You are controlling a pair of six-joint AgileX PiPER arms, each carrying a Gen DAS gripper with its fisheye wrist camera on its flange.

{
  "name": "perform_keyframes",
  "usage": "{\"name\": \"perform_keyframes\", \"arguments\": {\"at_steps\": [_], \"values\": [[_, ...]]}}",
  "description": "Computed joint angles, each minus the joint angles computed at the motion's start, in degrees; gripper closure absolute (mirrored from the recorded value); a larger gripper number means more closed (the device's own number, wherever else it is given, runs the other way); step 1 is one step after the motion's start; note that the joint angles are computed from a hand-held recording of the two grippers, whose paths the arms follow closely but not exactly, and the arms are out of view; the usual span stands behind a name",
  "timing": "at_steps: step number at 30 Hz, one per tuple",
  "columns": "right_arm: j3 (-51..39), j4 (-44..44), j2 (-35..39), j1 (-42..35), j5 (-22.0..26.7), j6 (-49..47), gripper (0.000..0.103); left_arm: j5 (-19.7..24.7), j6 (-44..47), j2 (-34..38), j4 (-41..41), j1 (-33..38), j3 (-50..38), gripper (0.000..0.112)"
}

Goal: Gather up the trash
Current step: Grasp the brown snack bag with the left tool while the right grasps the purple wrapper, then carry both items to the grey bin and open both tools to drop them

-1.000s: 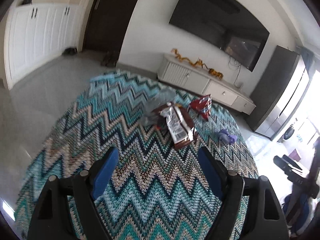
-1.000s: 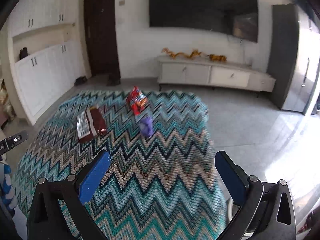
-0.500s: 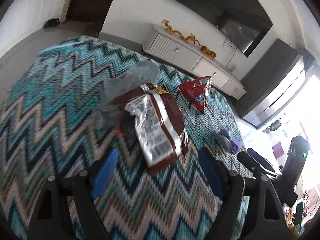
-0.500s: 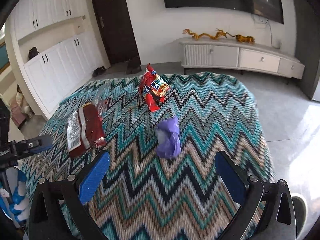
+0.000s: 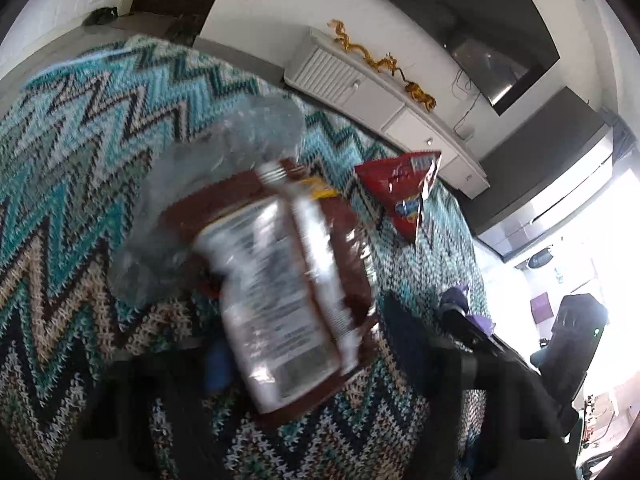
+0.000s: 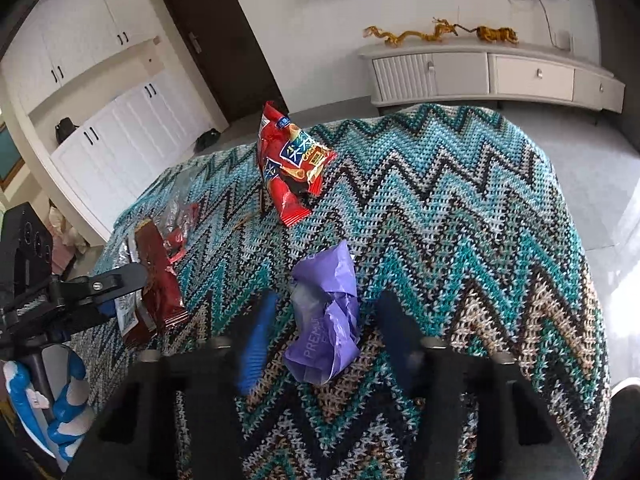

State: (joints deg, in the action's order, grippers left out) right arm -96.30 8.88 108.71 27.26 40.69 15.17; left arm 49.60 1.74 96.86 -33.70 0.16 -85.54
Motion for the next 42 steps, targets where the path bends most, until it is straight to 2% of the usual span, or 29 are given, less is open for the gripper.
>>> {"name": "perform_keyframes", "arguments": {"at_steps": [4, 7, 12, 18, 26, 32, 35, 40, 42], "values": [[4.19, 2.61, -2.66, -0.5, -2.21, -2.04, 0.069, 1.19, 2.08, -1.14, -2.82, 1.51, 2.66, 0.097], [7.89, 4.37, -5.34, -0.51, -3.91, -3.27, 0.069, 1.76, 3.52, -3.32, -4.95, 2.27, 5.79, 0.105], [15.26, 8.01, -11.28, -0.36, -6.12, -5.48, 0.07, 2.97, 4.89, -9.87, -5.54, 2.85, 11.57, 0.107], [24.68, 8.57, -19.9, 1.88, -7.87, -3.73, 0.07, 6.67, 4.25, -19.77, -3.96, 5.05, 17.58, 0.108], [29.05, -1.12, -30.81, 8.45, -5.2, 7.87, 0.07, 12.15, -0.36, -31.96, 0.88, 4.45, 17.53, 0.108], [28.24, -14.96, -38.78, 17.12, 0.94, 20.52, 0.07, 14.49, -8.53, -38.55, 8.09, -2.87, 13.95, 0.108], [28.01, -20.96, -41.87, 21.85, 3.66, 26.57, 0.07, 15.54, -14.33, -41.13, 13.3, -8.76, 11.89, 0.108], [27.37, -31.78, -46.73, 31.01, 9.29, 36.37, 0.07, 17.01, -29.37, -43.52, 28.15, -24.81, 7.35, 0.108], [27.25, -35.64, -48.57, 34.68, 11.71, 39.6, 0.07, 17.94, -37.38, -43.63, 36.53, -33.91, 5.75, 0.108]]}}
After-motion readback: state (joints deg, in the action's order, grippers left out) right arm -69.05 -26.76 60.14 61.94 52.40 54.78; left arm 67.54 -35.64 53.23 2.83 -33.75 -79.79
